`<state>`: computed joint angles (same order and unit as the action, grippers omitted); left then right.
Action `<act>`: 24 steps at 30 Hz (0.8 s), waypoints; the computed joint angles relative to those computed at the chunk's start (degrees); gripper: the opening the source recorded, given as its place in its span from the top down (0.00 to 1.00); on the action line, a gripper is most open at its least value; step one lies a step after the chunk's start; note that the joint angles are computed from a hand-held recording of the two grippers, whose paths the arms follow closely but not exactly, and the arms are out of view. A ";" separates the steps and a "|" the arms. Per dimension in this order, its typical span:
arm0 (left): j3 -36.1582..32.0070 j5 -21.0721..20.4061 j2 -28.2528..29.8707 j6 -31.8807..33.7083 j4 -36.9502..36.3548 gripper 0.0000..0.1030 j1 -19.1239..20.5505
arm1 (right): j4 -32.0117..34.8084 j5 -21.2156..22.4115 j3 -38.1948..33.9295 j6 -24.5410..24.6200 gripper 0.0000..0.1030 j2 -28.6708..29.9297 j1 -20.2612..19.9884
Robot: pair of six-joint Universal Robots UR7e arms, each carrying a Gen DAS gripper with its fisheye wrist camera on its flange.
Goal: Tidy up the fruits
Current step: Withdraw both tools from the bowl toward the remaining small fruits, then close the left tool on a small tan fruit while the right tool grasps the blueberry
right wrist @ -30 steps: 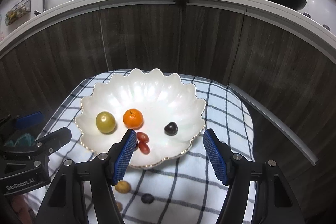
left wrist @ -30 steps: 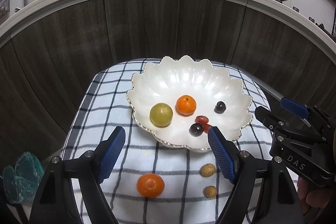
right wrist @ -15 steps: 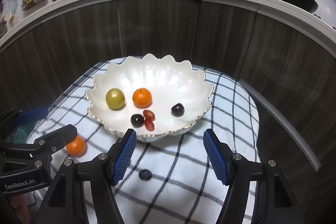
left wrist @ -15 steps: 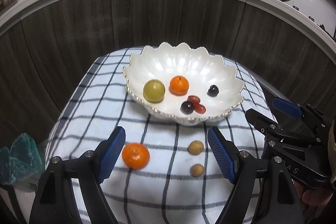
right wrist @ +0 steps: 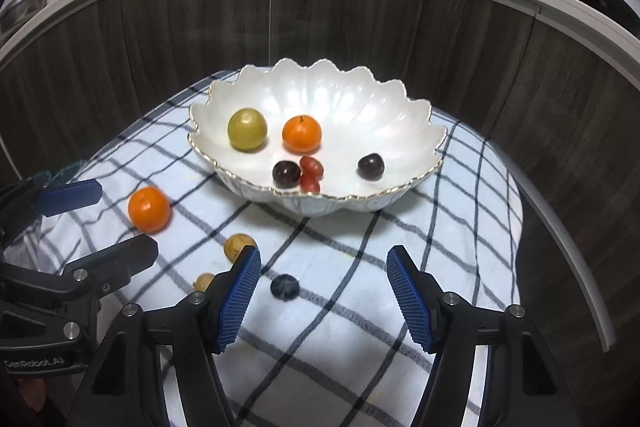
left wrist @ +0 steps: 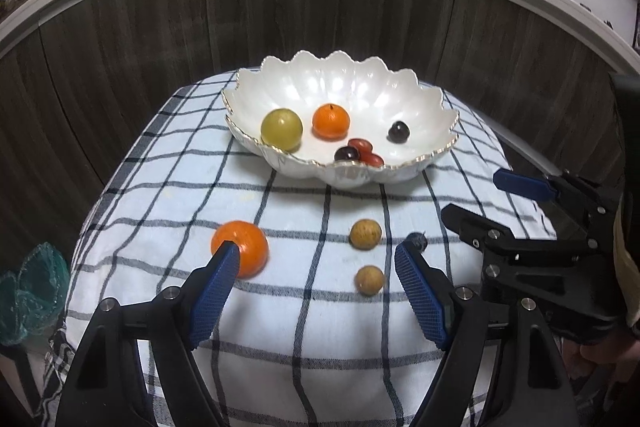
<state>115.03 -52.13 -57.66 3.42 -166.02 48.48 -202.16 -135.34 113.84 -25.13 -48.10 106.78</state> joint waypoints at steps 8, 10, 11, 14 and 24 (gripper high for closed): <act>1.39 -0.40 1.42 1.82 -0.92 0.28 0.15 | 1.01 3.18 1.61 0.49 0.35 -0.71 -2.27; 1.63 -0.98 1.69 2.22 -0.84 0.30 0.31 | 1.35 4.00 1.91 0.46 0.36 -0.76 -2.76; 1.70 -1.13 1.83 2.39 -0.86 0.32 0.37 | 1.51 4.44 2.04 0.45 0.36 -0.84 -3.00; 1.82 -1.47 2.51 2.98 -0.79 0.37 0.56 | 1.93 5.58 2.31 0.23 0.36 -0.88 -3.62; 1.34 -3.26 4.07 5.27 -1.89 0.44 1.45 | 3.93 9.04 2.26 -1.74 0.43 -0.69 -5.08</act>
<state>116.38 -55.40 -53.58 8.69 -167.91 49.94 -198.23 -126.30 116.10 -26.87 -48.79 101.70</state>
